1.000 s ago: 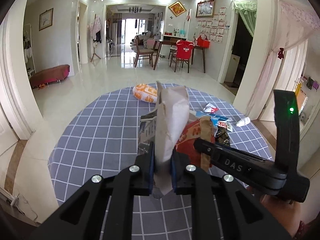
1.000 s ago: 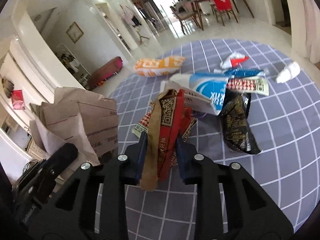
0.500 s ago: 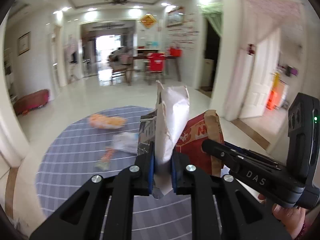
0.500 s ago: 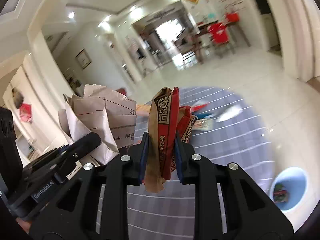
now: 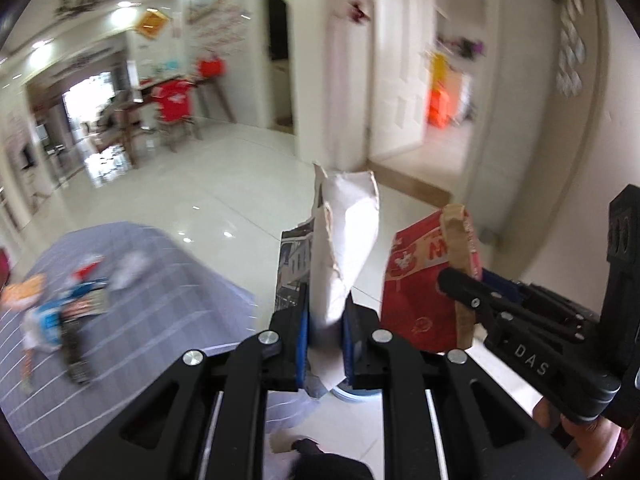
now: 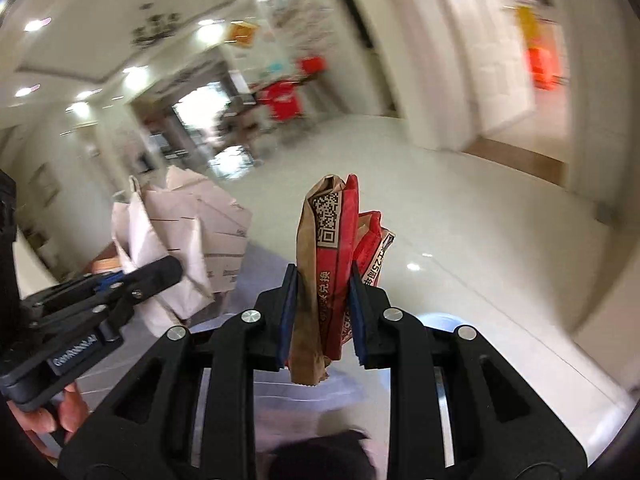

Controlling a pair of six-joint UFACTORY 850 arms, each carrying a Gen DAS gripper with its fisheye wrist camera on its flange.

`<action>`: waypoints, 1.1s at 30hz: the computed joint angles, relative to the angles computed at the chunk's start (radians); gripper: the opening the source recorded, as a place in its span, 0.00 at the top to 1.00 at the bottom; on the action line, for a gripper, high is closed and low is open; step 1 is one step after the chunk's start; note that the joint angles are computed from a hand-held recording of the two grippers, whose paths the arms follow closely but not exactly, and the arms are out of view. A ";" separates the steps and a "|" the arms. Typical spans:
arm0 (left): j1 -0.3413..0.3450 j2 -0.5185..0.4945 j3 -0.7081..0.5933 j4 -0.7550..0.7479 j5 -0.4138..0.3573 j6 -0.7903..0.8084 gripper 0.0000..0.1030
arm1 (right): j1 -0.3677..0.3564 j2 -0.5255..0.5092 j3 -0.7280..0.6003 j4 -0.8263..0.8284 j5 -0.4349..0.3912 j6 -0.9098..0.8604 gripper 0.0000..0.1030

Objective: Collect trash
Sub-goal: 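Carry both papers to the blue bucket and open the left tool while the right tool releases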

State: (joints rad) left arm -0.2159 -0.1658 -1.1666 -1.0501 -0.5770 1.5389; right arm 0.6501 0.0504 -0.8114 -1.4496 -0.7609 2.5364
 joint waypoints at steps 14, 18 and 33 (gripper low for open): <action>-0.223 -0.174 -0.061 0.076 0.199 -0.044 0.27 | -0.072 0.132 0.238 0.092 -0.011 0.116 0.77; -0.215 -0.194 -0.078 0.151 0.204 -0.137 0.25 | -0.087 0.130 0.247 0.069 0.024 0.126 0.77; -0.147 -0.187 -0.090 0.230 0.212 -0.266 0.24 | -0.145 0.039 0.176 -0.048 0.116 0.130 0.77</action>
State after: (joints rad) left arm -0.3632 -0.3526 -1.2567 -0.8201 -0.3646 1.2725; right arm 0.5050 0.0896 -0.6350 -1.4972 -0.6450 2.6663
